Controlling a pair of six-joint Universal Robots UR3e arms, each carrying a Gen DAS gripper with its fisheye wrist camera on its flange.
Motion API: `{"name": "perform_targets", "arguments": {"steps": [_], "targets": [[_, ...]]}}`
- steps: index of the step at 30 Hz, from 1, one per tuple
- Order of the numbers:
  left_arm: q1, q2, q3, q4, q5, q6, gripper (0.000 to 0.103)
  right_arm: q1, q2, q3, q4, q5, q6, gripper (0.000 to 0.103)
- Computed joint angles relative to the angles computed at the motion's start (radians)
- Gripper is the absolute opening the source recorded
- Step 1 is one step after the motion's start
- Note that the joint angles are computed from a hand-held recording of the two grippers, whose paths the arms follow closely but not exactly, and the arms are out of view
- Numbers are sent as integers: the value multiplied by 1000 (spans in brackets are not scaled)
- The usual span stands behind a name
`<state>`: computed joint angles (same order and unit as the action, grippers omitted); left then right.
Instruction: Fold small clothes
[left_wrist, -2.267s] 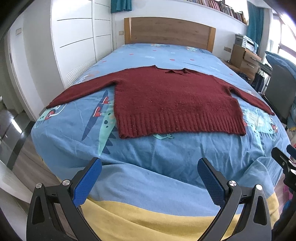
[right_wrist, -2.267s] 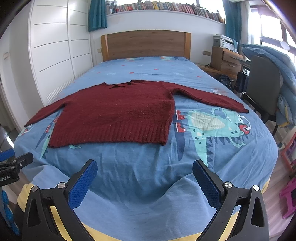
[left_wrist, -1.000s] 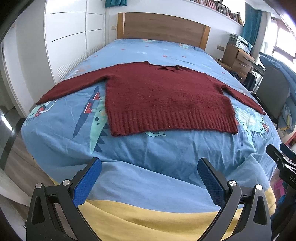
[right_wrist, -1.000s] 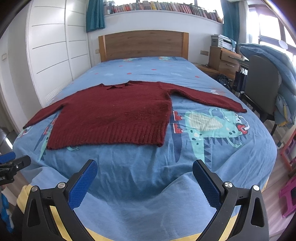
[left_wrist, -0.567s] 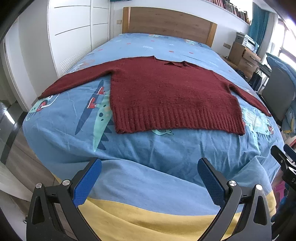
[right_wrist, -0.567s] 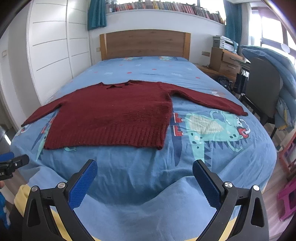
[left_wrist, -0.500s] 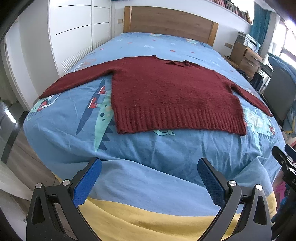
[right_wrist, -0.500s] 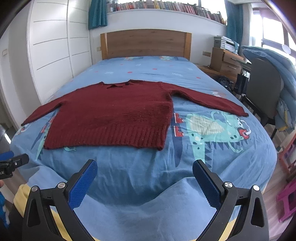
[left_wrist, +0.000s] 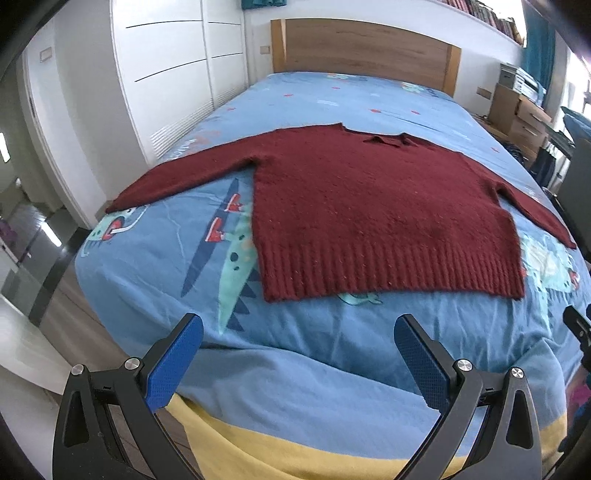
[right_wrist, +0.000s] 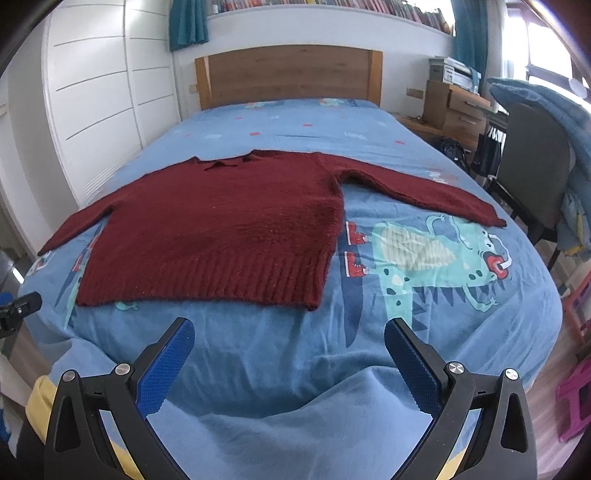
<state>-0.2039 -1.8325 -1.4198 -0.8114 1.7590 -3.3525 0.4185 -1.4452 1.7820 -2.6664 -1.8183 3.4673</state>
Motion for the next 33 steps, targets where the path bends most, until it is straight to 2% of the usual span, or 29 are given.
{"name": "perform_targets", "arguments": {"steps": [4,10,19,29,33], "targets": [[24,-35,46,-26,-32,-6,102,-95,2,-4,7,77,-27,103],[50,-116,202,-148,-103,18,102,-286,44,-35,14,171,-55,103],[49,-235,376,-286,-66,-31,102,-586,238,-196,46,315,-79,103],[39,-349,544,-438,-30,-71,102,-819,495,-462,114,495,37,102],[29,-418,651,-507,-7,-84,102,-879,591,-574,137,549,103,98]]}}
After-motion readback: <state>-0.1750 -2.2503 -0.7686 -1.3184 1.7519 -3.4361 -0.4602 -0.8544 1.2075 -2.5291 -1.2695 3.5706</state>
